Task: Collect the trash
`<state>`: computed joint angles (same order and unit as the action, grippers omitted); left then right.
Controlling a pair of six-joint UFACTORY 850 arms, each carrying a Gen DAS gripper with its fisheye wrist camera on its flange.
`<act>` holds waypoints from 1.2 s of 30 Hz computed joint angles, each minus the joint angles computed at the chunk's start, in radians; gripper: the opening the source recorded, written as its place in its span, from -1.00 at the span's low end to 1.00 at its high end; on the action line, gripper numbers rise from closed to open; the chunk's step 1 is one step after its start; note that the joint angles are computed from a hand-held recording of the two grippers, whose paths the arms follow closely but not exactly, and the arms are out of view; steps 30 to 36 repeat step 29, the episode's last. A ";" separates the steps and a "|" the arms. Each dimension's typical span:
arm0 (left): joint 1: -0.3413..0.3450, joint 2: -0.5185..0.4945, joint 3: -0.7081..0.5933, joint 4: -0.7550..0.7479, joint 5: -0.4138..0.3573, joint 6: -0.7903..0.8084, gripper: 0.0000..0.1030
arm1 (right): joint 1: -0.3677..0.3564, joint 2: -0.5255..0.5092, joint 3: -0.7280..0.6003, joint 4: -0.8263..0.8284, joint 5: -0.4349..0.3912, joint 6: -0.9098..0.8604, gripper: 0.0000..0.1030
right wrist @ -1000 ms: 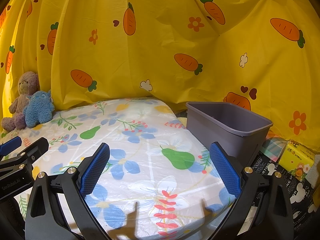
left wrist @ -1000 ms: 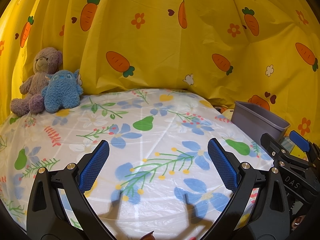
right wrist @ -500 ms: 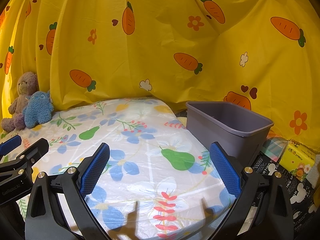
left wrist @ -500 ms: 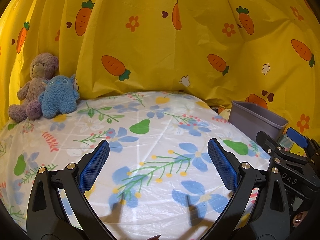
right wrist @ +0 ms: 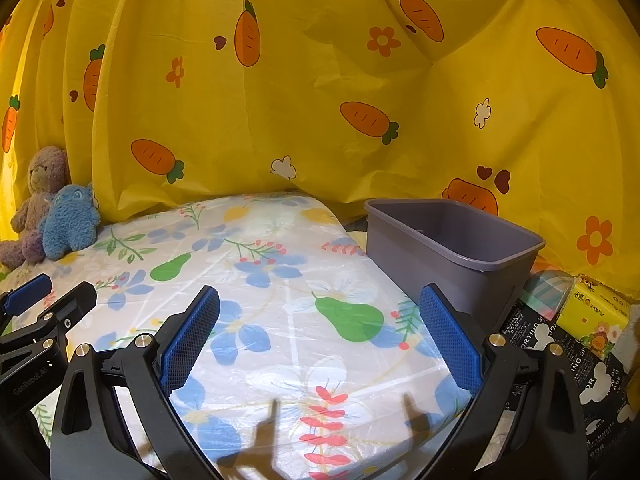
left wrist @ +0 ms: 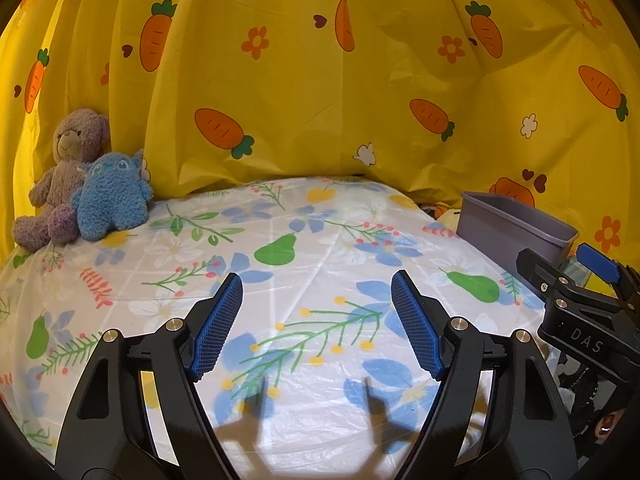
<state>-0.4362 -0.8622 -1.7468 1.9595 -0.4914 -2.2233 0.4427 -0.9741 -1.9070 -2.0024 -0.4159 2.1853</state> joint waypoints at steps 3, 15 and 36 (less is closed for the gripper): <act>0.001 -0.004 -0.008 -0.011 0.004 0.013 0.47 | -0.002 0.001 -0.003 0.015 0.001 -0.011 0.86; 0.005 -0.010 -0.018 -0.034 0.010 0.044 0.47 | -0.003 -0.015 -0.032 0.083 0.019 -0.077 0.86; 0.008 -0.015 -0.025 -0.076 0.007 0.082 0.87 | -0.003 -0.018 -0.038 0.088 0.019 -0.072 0.87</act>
